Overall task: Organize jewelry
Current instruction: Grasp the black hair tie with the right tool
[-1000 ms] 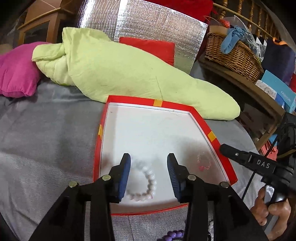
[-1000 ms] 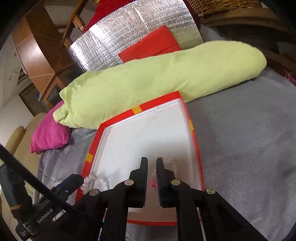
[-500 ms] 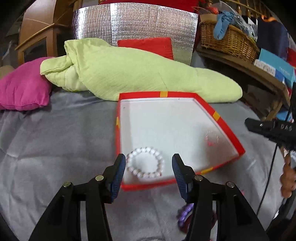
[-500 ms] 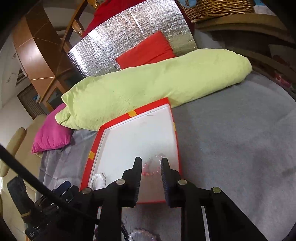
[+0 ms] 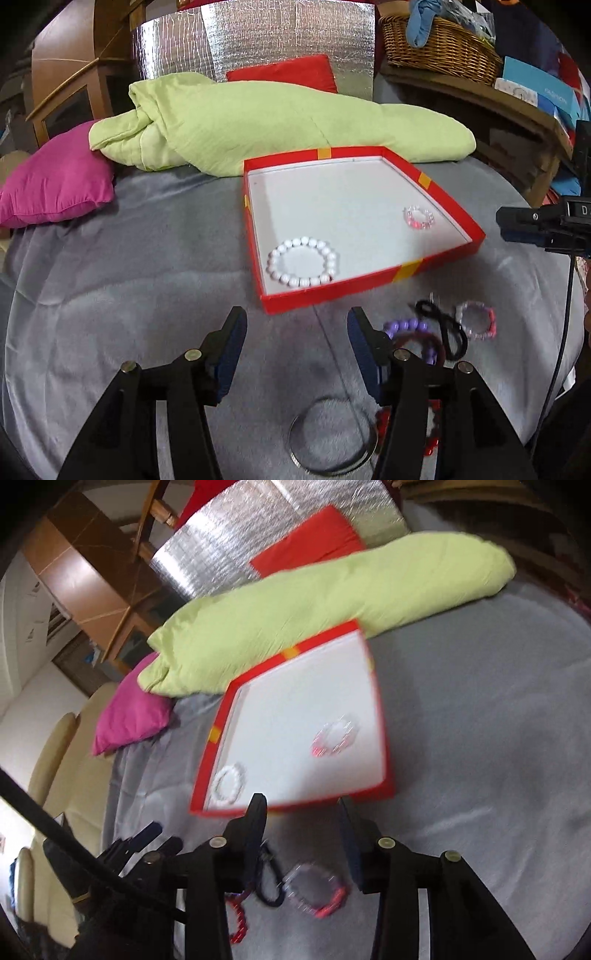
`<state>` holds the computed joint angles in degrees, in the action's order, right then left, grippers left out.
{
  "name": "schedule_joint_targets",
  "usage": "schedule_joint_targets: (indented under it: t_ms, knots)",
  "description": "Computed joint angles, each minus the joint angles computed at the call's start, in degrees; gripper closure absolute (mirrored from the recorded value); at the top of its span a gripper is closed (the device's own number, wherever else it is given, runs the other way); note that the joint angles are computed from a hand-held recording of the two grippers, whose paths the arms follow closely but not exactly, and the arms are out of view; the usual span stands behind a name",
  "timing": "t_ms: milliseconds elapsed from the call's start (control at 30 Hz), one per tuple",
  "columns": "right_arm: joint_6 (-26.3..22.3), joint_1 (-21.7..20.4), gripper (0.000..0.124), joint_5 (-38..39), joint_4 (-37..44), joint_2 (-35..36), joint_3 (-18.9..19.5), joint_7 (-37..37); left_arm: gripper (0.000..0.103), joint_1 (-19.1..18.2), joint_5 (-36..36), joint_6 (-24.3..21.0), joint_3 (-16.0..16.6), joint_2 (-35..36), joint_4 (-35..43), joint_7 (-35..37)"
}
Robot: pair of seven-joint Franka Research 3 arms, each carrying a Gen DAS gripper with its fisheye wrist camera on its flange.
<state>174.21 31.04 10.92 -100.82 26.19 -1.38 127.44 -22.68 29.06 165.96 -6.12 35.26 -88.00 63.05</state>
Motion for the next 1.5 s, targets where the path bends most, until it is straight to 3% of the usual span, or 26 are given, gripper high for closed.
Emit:
schedule_joint_targets:
  t_ms: [67, 133, 300, 600, 767, 833, 900, 1000, 1300, 1433, 1500]
  knots:
    - [-0.1, -4.7, 0.082, 3.4, 1.1, 1.0, 6.6, -4.6, 0.045, 0.8, -0.5, -0.1, -0.7, -0.7, -1.3, 0.8]
    - [-1.6, -6.4, 0.082, 5.6, 3.2, 2.4, 9.5, -7.8, 0.045, 0.8, -0.3, -0.1, -0.4, -1.3, -2.2, 0.9]
    - [-8.9, -4.1, 0.082, 6.0, 10.4, 6.6, 8.4, -9.5, 0.045, 1.7, -0.8, -0.3, -0.7, -2.3, -3.8, 1.3]
    - [-18.6, -1.7, 0.082, 4.2, 20.0, 12.7, 5.6, -6.1, 0.045, 3.4, -2.6, 0.9, -2.6, -3.6, -5.8, 4.2]
    - [-21.1, -2.1, 0.082, 4.0, 23.1, 15.1, 6.1, -5.2, 0.045, 3.7, -3.4, 1.0, -3.4, -3.9, -6.1, 6.4]
    - [-20.3, -1.8, 0.084, 3.8, 23.0, 15.2, 5.8, -4.9, 0.045, 3.6, -3.5, 0.7, -3.5, -3.9, -6.0, 7.2]
    - [-20.0, -1.6, 0.100, 3.4, 22.7, 15.1, 5.5, -4.4, 0.045, 3.6, -3.9, 0.2, -3.8, -3.8, -5.9, 8.1]
    - [-19.4, -1.2, 0.112, 2.3, 22.2, 14.9, 4.6, -3.3, 0.045, 3.7, -4.4, 0.0, -4.1, -3.7, -5.8, 9.1]
    - [-9.7, -2.0, 0.113, 2.9, 13.6, 9.7, 4.1, -2.4, 0.045, 5.9, -9.0, -0.5, -9.2, -2.6, -5.4, 17.4]
    - [-8.9, -6.4, 0.113, 7.5, 12.6, 9.3, 9.5, -7.2, 0.041, 5.9, -11.0, -1.7, -10.8, -1.7, -4.4, 22.0]
    - [-9.6, -6.6, 0.113, 8.9, 12.9, 9.5, 9.8, -8.2, 0.036, 5.2, -11.8, -2.6, -10.9, -1.0, -3.5, 23.5]
